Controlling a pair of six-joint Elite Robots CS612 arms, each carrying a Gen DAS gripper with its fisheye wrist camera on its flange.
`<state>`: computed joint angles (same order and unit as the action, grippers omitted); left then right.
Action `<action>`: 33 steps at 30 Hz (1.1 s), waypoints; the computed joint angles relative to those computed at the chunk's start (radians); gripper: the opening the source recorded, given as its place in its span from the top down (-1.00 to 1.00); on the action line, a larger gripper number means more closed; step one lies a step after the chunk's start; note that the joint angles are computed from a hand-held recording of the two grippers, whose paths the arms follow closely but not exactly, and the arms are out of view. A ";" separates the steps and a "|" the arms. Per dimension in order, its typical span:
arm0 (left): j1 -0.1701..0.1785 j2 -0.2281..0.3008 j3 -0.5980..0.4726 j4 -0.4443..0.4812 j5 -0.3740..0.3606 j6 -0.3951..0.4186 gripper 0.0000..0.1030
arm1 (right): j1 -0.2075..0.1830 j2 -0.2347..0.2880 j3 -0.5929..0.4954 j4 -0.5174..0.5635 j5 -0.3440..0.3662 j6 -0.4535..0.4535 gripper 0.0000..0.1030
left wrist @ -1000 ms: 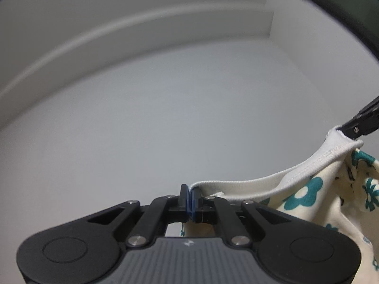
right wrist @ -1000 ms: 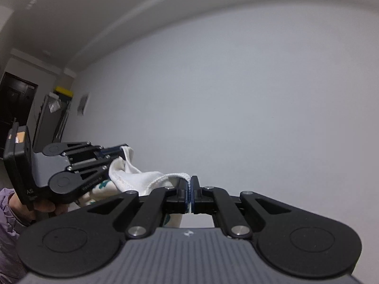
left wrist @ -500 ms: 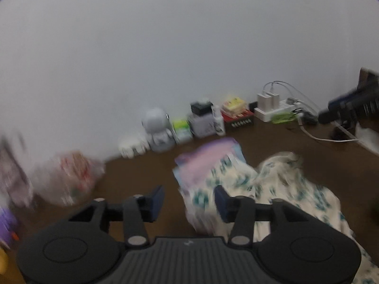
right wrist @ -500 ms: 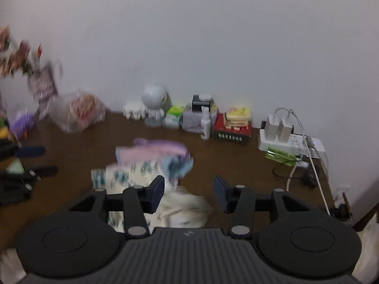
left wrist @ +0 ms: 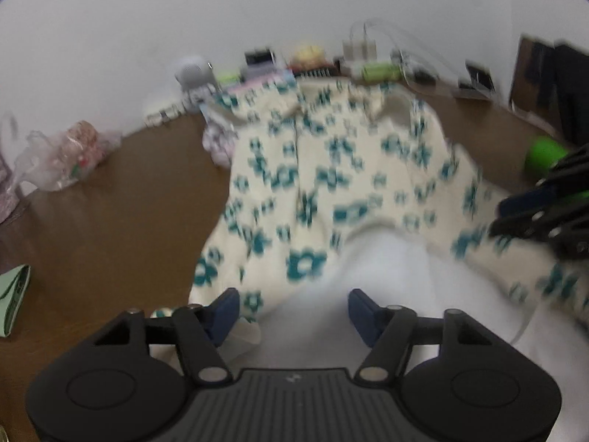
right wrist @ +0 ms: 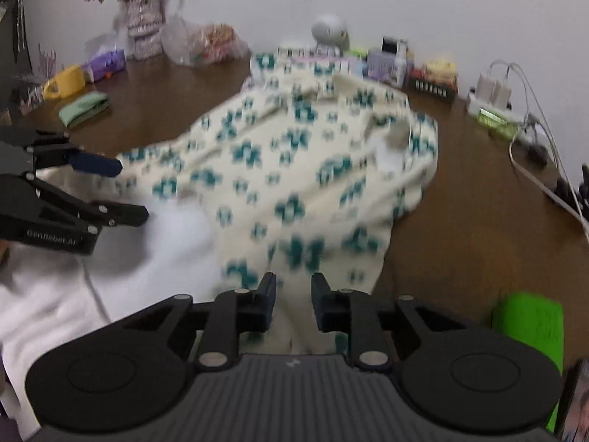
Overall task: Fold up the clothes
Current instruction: 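Lay the shirt flat on the table with both grippers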
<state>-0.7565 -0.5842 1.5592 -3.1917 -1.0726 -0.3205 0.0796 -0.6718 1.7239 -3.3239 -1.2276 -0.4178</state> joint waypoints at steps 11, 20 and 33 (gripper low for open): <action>0.093 0.026 -0.071 0.013 -0.066 0.108 -0.21 | 0.043 -0.013 0.100 -0.127 -0.005 -0.001 0.82; 0.086 0.001 -0.066 0.086 0.201 0.199 -0.28 | 0.067 -0.026 0.047 0.013 0.288 -0.082 0.38; 0.012 -0.101 0.216 -0.167 -0.043 -0.049 -0.15 | 0.084 0.115 -0.273 0.017 -0.106 0.179 0.25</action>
